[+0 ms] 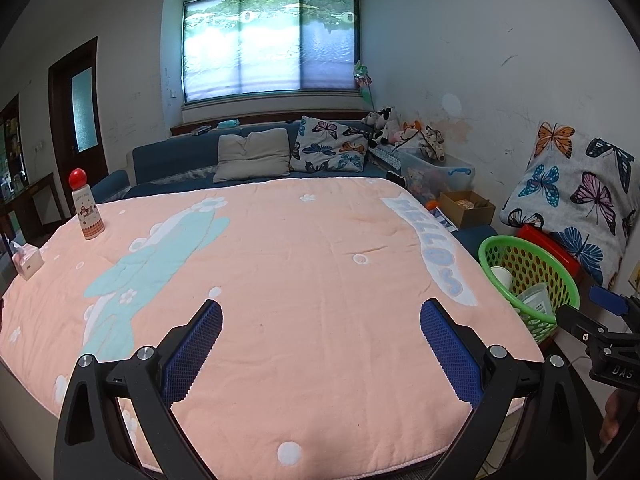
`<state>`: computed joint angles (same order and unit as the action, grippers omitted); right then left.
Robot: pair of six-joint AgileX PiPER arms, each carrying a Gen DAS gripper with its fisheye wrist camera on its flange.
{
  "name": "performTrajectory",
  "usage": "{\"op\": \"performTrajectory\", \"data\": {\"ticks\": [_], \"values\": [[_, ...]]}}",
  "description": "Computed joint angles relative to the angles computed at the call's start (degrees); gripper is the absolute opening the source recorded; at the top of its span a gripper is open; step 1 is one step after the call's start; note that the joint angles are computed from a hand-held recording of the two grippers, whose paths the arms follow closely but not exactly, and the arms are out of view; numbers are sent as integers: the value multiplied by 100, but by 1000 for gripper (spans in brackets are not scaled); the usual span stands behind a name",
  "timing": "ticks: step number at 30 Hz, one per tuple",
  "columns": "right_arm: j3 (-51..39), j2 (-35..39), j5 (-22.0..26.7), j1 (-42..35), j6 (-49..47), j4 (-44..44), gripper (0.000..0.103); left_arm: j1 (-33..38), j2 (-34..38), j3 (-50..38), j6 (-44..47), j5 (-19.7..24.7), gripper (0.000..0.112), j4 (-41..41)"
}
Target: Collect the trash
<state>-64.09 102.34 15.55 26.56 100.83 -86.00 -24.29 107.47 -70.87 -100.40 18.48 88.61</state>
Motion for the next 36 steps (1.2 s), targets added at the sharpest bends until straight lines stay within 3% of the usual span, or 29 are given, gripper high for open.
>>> {"op": "performTrajectory", "data": {"ticks": [36], "values": [[-50,103,-127,10,-81,-38,96,72,23,96,-281,77,96,98]]}}
